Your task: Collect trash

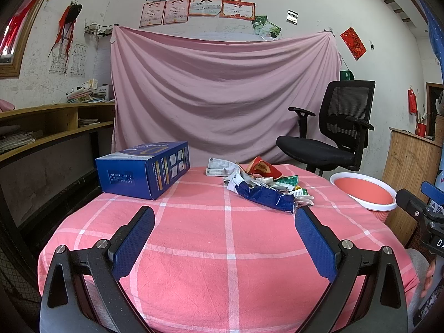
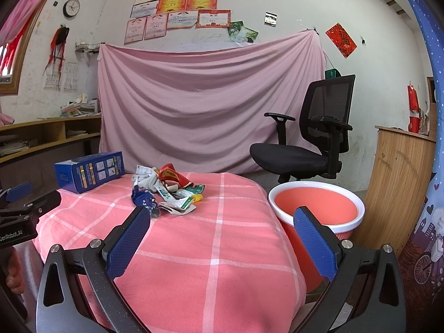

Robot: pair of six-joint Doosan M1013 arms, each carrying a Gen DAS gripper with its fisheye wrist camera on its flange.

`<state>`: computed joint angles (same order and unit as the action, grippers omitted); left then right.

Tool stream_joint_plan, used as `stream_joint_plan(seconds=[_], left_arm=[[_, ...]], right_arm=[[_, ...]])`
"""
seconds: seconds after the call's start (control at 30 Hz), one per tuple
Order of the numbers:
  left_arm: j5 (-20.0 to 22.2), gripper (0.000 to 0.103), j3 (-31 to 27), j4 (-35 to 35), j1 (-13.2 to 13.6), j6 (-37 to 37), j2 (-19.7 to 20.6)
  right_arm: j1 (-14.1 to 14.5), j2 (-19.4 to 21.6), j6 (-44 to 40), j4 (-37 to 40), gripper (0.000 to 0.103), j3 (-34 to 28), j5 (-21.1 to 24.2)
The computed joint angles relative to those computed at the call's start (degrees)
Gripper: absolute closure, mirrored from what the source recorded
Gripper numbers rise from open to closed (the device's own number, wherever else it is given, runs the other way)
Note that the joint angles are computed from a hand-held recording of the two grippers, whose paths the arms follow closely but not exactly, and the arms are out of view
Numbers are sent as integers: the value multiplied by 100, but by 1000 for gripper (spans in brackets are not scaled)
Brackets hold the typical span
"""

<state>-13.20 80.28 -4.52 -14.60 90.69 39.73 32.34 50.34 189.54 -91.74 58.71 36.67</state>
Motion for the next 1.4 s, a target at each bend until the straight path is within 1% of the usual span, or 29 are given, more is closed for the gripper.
stream_joint_plan(seconds=[1.3,1.4], left_arm=[[27,4,-25,-2,14,0,10],[-60,4,13,-325,12,251,-22]], right_arm=[[-3,-1,33,-7,0,2,-28],[-4,-17,73,-81,0,-9,-54]])
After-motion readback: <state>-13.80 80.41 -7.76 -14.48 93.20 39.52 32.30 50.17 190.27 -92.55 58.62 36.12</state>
